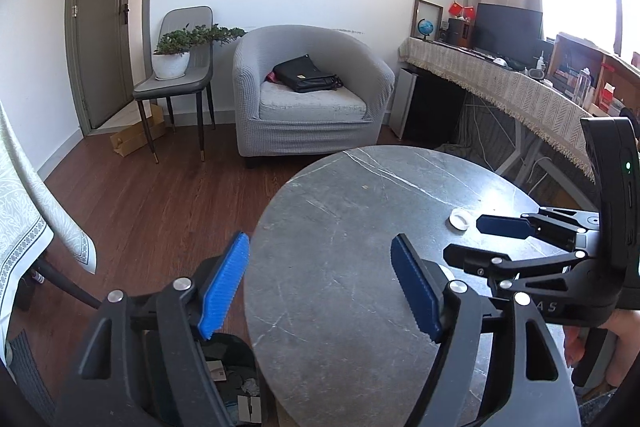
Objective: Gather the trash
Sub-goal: 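Move both open tools back over the table toward the white lids, then grasp the large white lid with the left gripper while the right gripper grasps the small lid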
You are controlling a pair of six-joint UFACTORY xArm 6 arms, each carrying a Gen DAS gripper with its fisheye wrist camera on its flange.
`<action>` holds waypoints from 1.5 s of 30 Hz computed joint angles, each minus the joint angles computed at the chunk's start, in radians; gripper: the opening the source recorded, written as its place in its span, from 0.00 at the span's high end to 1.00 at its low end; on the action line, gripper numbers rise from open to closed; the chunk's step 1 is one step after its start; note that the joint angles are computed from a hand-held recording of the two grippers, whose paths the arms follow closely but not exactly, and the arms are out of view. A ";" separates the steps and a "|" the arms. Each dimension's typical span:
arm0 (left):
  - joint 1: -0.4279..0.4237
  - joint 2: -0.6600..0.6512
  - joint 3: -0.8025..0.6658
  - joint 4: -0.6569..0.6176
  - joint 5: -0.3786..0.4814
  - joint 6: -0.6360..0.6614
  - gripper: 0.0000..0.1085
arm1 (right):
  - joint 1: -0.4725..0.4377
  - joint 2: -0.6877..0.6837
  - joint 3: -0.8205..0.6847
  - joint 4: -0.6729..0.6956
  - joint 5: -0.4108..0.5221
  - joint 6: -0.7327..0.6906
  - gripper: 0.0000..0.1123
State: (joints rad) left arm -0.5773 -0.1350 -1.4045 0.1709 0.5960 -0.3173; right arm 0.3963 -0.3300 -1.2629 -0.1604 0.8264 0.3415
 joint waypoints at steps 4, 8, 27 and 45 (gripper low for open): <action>-0.037 0.058 -0.054 -0.024 0.036 0.020 0.30 | -0.066 -0.057 0.055 0.007 0.006 0.001 0.48; -0.074 0.101 -0.093 -0.026 0.064 0.052 0.30 | -0.120 -0.093 0.097 0.046 0.000 -0.020 0.48; -0.165 0.297 -0.286 -0.037 0.221 0.116 0.35 | -0.243 -0.186 0.200 0.153 0.019 -0.125 0.48; -0.154 0.324 -0.307 -0.042 0.264 0.091 0.61 | -0.239 -0.156 0.185 0.193 -0.002 -0.175 0.48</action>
